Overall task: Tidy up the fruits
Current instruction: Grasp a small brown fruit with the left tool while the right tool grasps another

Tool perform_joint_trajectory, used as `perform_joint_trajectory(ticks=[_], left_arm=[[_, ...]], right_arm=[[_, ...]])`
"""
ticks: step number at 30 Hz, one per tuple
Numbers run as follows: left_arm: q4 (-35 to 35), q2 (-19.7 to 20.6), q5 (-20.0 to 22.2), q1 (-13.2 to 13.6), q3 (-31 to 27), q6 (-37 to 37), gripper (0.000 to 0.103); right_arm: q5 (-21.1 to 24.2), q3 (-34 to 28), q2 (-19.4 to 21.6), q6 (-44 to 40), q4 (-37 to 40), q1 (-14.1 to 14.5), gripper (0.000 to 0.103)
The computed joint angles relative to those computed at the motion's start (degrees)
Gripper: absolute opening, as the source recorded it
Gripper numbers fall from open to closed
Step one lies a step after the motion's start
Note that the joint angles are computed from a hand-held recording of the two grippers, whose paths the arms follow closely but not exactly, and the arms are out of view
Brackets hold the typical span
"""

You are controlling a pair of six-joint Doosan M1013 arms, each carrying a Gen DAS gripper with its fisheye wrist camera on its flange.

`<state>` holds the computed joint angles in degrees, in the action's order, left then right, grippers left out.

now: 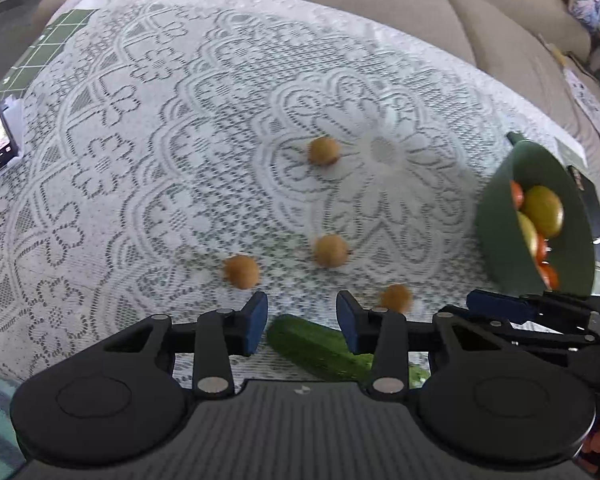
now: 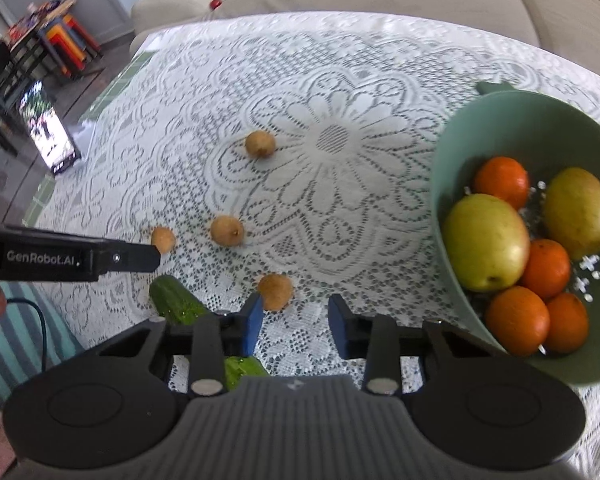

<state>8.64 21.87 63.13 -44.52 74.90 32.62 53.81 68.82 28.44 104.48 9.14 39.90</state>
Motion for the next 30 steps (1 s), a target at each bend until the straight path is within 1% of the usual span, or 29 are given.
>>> perform_joint_trajectory(ticks=[5,10,14,16,18,23,27,30], left_arm=[[2.16,0.63,2.25,0.05,0.03,-0.78,0.045],[3.27,0.62,0.86,0.20,1.33,-1.79,0.045],[4.35,0.17,-1.29,0.22,2.74,-2.92,0.044],[4.58,-0.01,-2.32,0.33,3.35,-3.20,0.041],[4.81,0.12,-2.28,0.37,3.42,-3.23,0.039],[4.78,0.51,-2.19,0.51,3.51,-2.62,0.037],[5.09,0.68,-2.64,0.71,3.56,-3.27,0.036],[5.36,1.02,-2.13,0.76,3.32,-3.17,0.032]], right_arm=[[0.96,-1.62,1.54,-4.27,0.49,0.37,0.034],[1.61,-2.70,2.79,-6.91,1.32,0.46,0.034],[2.55,-3.48,3.65,-7.28,1.81,0.44,0.034],[2.72,-3.56,3.86,-7.27,2.01,0.39,0.033],[2.86,-3.71,4.10,-7.49,2.66,0.28,0.029],[3.50,-4.15,4.67,-7.68,3.21,0.24,0.026],[3.52,-4.41,4.95,-7.73,3.20,0.29,0.026],[3.39,-4.52,5.06,-7.89,3.18,0.31,0.025]])
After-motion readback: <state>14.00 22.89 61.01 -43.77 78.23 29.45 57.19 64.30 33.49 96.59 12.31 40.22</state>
